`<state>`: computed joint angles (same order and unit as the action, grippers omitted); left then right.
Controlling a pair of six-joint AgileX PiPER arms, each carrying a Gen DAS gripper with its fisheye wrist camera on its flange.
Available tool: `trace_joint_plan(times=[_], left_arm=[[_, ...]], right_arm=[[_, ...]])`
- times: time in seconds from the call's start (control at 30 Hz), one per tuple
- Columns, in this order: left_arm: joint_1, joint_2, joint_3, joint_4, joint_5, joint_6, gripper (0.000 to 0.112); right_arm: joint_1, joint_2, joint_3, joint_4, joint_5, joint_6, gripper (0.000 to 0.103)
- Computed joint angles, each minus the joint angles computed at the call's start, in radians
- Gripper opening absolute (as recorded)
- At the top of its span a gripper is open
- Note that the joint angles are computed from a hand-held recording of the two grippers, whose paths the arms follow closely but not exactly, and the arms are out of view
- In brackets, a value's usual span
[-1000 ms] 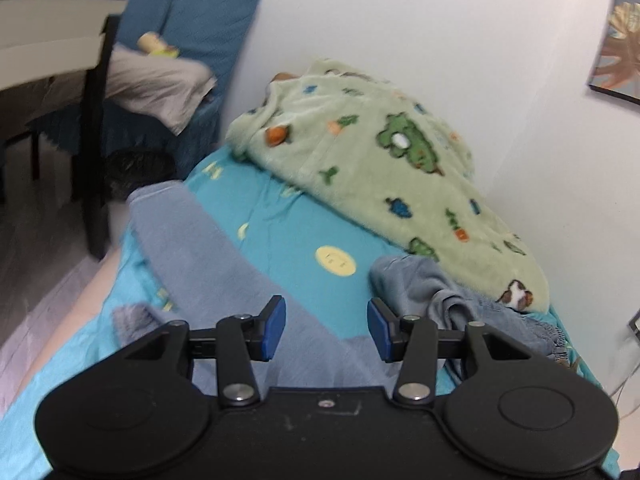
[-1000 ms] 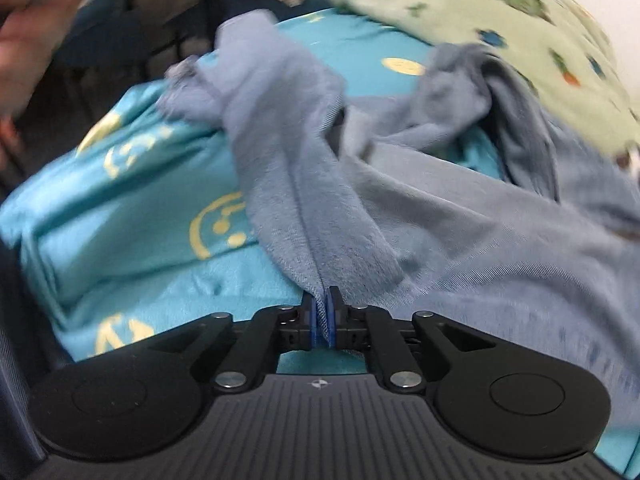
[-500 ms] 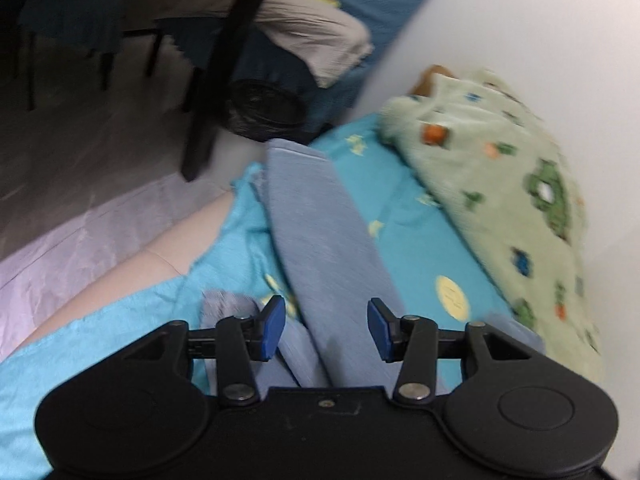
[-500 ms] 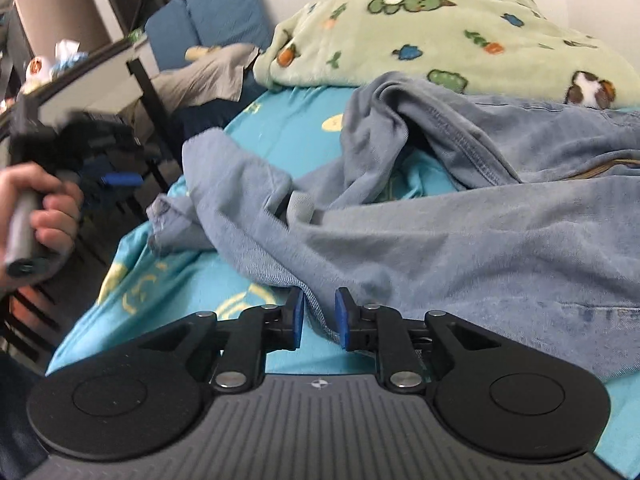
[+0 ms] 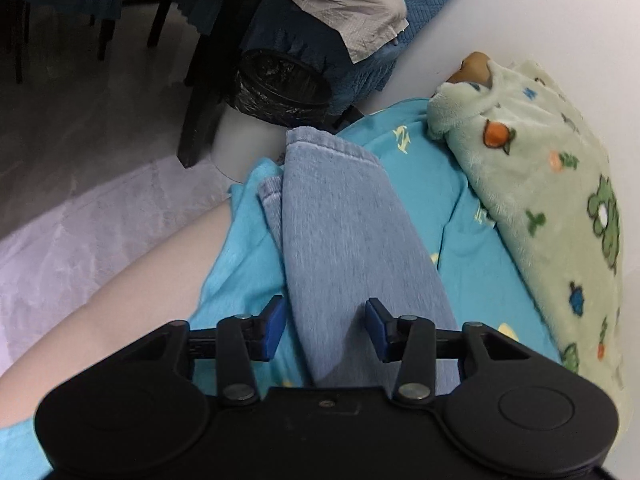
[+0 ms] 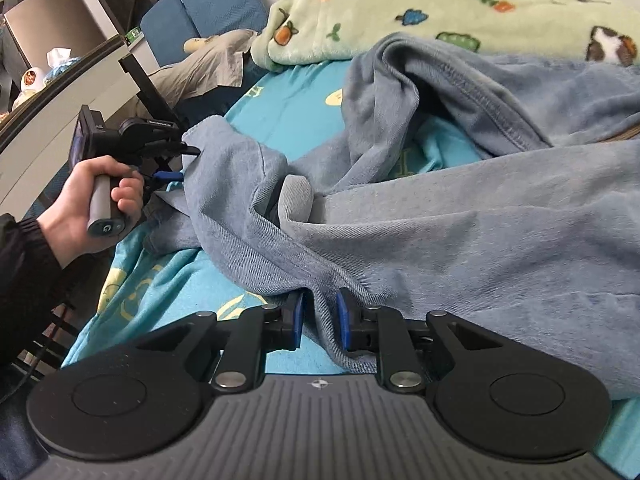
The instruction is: Fold clothes
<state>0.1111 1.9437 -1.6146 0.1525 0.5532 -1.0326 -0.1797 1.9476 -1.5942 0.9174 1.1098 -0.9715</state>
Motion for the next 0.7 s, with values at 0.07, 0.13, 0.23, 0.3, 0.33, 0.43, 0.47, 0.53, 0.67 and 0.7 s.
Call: trace_joint_plan(times=[0.07, 0.13, 0.23, 0.3, 0.33, 0.43, 0.47, 0.53, 0.67, 0.7], left_arm=[[0.014, 0.015, -0.013, -0.052, -0.027, 0.048, 0.032], [0.020, 0.027, -0.032, -0.079, -0.034, 0.102, 0.017], [0.016, 0.011, -0.019, -0.070, -0.067, 0.074, 0.005], [-0.002, -0.028, -0.004, -0.001, -0.082, 0.012, 0.004], [-0.015, -0.052, 0.003, 0.052, -0.087, -0.030, 0.004], [-0.056, -0.146, 0.054, 0.206, -0.098, -0.181, 0.003], [-0.066, -0.184, 0.075, 0.243, -0.097, -0.223, 0.003], [-0.080, -0.252, 0.084, 0.259, -0.063, -0.216, 0.003], [-0.074, -0.472, 0.187, 0.210, -0.027, -0.164, 0.003], [-0.072, -0.536, 0.220, 0.198, -0.015, -0.171, 0.002]], right_arm=[[0.001, 0.006, -0.002, 0.009, -0.001, -0.002, 0.019], [0.003, 0.011, -0.003, 0.011, -0.002, 0.004, 0.019], [0.007, 0.009, 0.005, 0.013, -0.010, 0.003, 0.019], [0.011, 0.007, 0.006, 0.007, -0.018, 0.002, 0.019], [0.012, 0.010, 0.000, 0.004, -0.013, 0.018, 0.019], [-0.006, 0.059, -0.054, 0.018, 0.058, 0.146, 0.021], [-0.008, 0.061, -0.056, 0.017, 0.058, 0.153, 0.021], [-0.006, 0.038, -0.031, 0.017, 0.030, 0.103, 0.021], [-0.004, -0.019, 0.035, 0.030, -0.016, -0.010, 0.021], [-0.008, -0.015, 0.026, 0.033, 0.002, -0.006, 0.021]])
